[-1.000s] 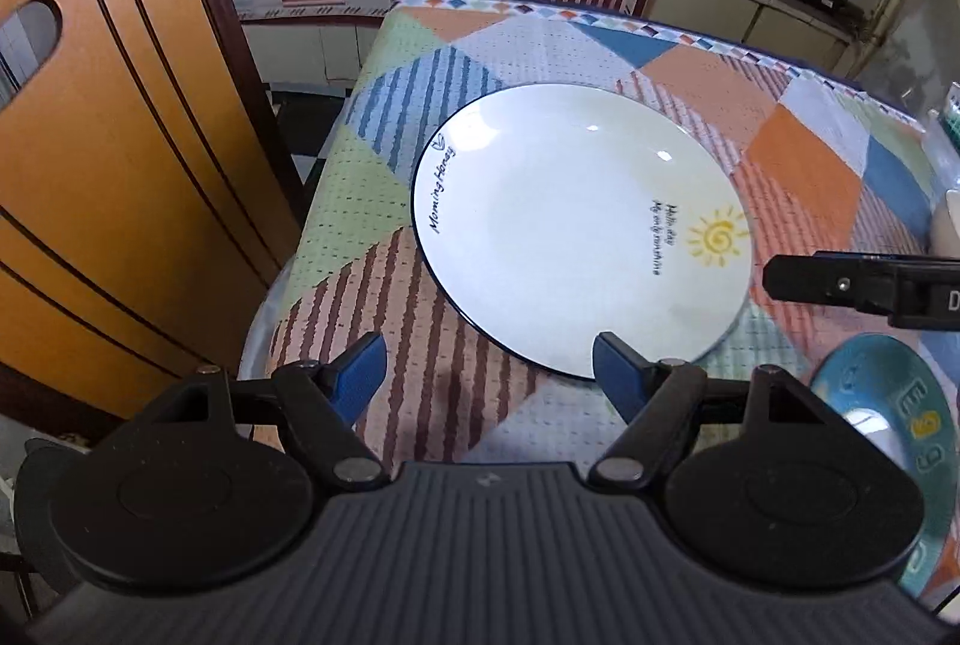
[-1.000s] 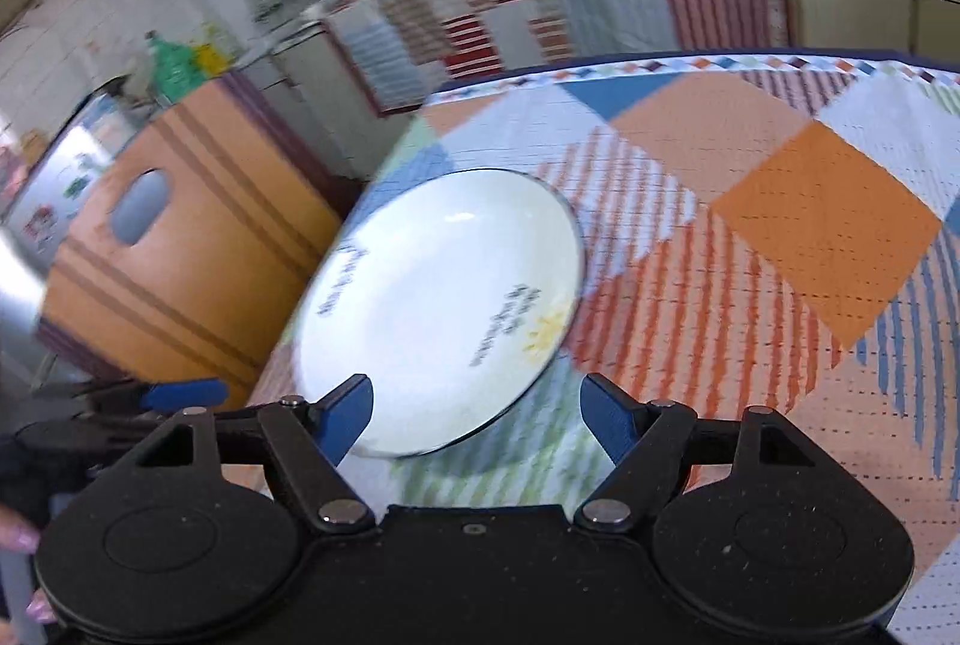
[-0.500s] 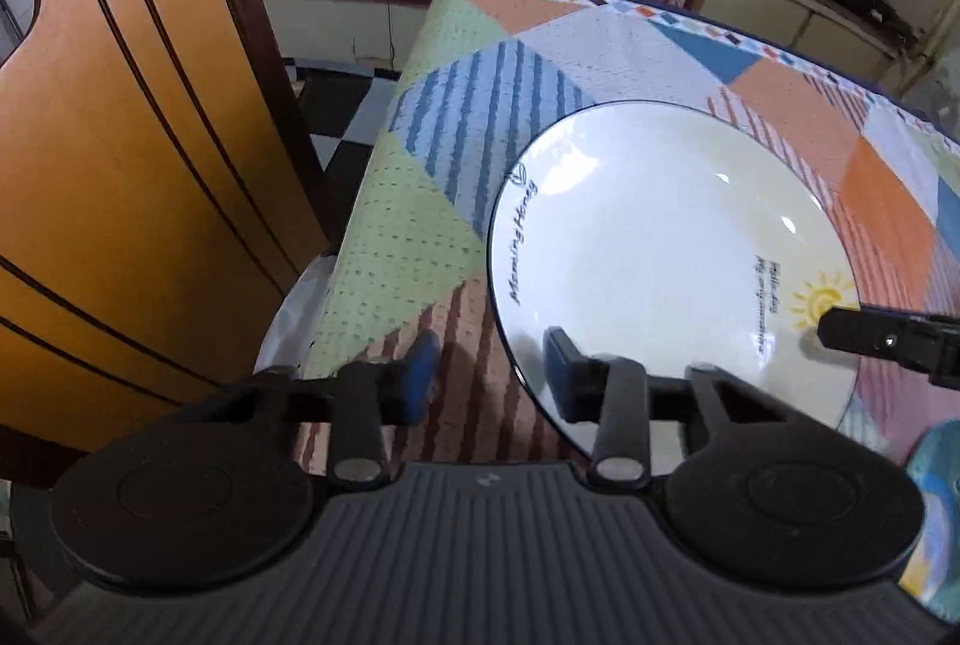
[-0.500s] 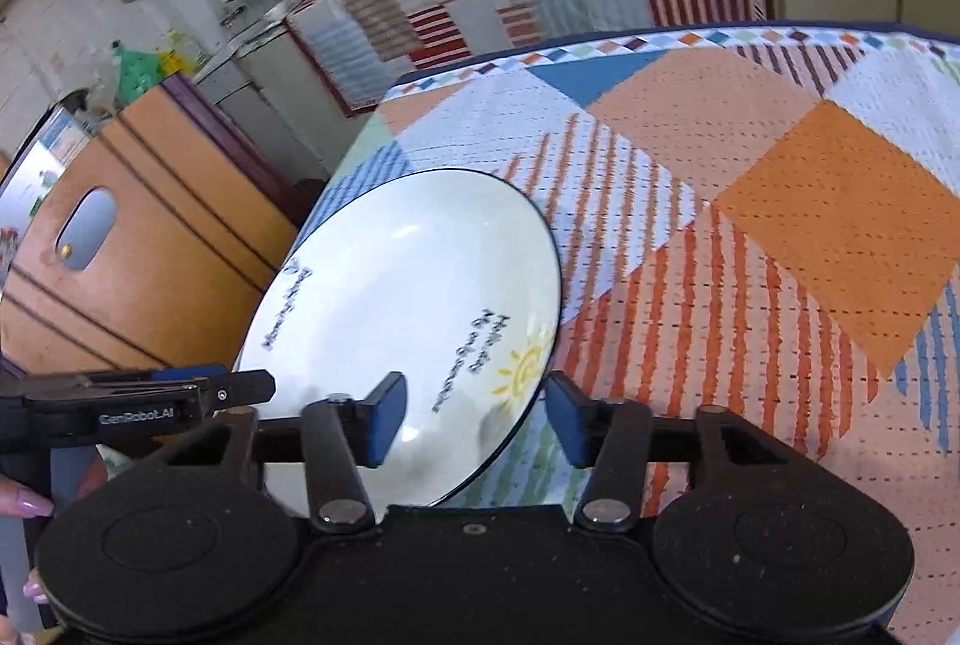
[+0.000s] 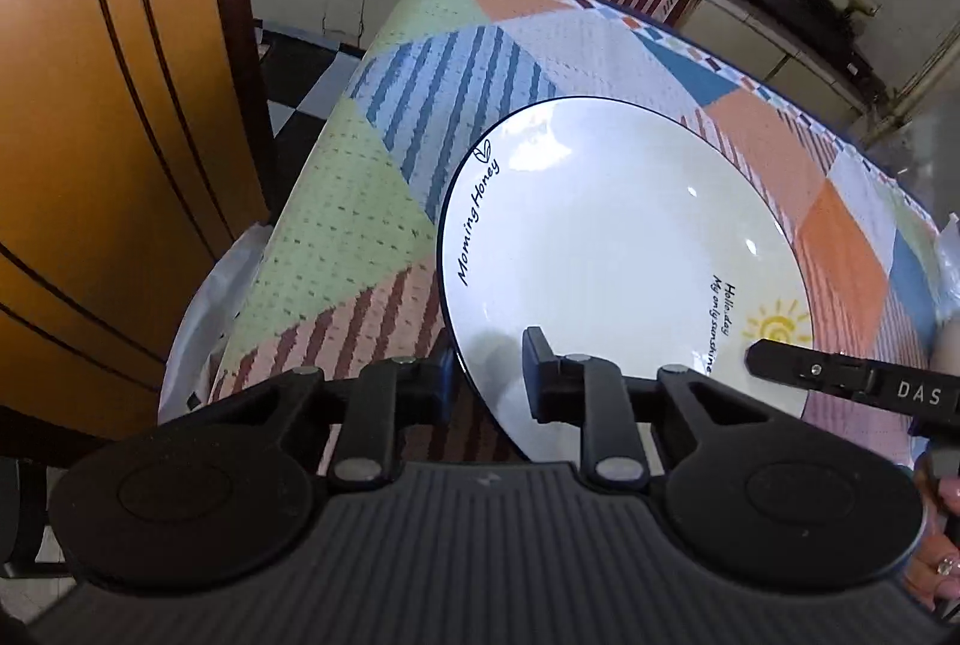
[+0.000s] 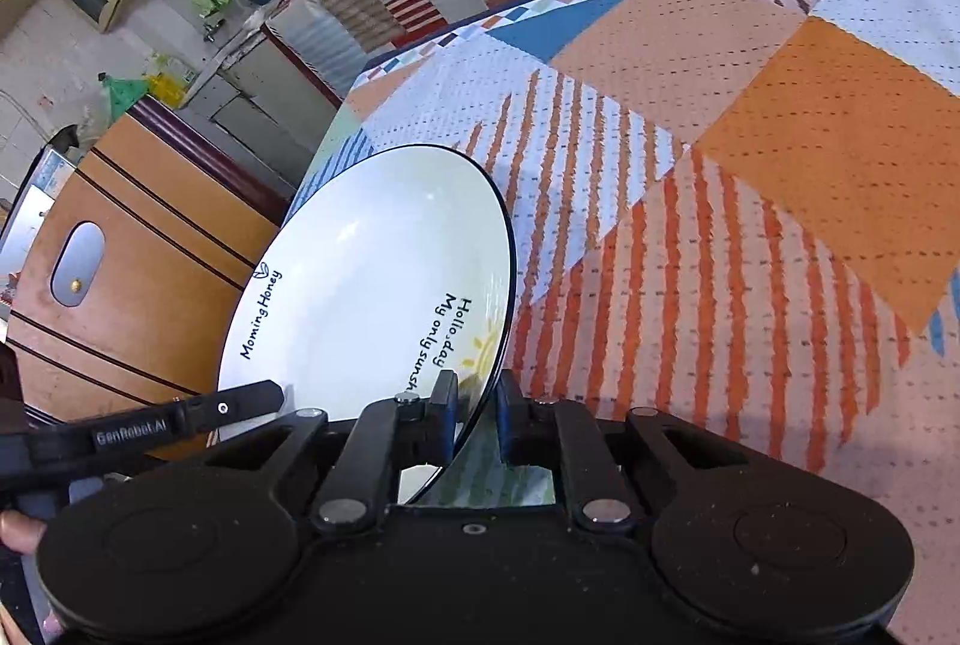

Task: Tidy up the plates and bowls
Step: 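Carry the white plate with both grippers onto the egg plate stack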

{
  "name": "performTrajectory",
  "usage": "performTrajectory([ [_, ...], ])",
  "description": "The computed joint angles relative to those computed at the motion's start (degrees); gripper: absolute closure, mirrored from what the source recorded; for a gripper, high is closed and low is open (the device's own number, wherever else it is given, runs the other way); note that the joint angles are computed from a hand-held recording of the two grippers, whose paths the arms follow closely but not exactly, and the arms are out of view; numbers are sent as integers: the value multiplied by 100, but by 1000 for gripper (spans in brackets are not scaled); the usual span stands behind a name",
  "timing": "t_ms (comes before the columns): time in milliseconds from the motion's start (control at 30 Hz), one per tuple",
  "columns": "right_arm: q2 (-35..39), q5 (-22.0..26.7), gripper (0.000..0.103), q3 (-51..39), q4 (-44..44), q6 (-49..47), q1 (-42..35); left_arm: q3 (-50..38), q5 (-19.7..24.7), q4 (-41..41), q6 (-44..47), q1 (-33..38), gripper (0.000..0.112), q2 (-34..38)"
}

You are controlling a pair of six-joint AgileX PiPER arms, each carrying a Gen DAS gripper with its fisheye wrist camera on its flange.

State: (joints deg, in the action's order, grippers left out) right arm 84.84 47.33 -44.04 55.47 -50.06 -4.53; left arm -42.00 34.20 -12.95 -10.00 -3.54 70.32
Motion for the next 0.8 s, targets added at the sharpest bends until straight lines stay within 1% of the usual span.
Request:
performTrajectory([
  [100,130,168,87,-125,-12,13,-52,32,-76,186,-106,-127,92,-21],
  [167,11,48,85,-112,-163,-94,69,74,-121,394,-186,-272,92,-74],
  [233,-154,-88,85,-56,-336,-41,175,103,-41,302,0,-287,92,-194],
  [300,-264,35,85,-3,-296,-95,31,71,143,215,195,-298,92,-338],
  [367,-438,105,84,25,-460,-158,-22,20,378,90,179,-291,91,-422],
  [400,-604,77,84,114,-484,-219,-39,14,450,175,11,-370,90,-469],
  [500,-973,159,84,290,-525,-538,-169,-4,571,956,-849,-938,89,-742],
  [600,-1160,605,83,283,-516,-690,-585,-165,911,1154,-1128,-1245,89,-1012],
  [733,-1494,1341,84,193,-449,-1049,-1287,-470,1435,1881,-2075,-2086,89,-1364],
  [800,-1694,1721,84,125,-406,-1178,-1652,-686,1707,2025,-2325,-2418,89,-1478],
])
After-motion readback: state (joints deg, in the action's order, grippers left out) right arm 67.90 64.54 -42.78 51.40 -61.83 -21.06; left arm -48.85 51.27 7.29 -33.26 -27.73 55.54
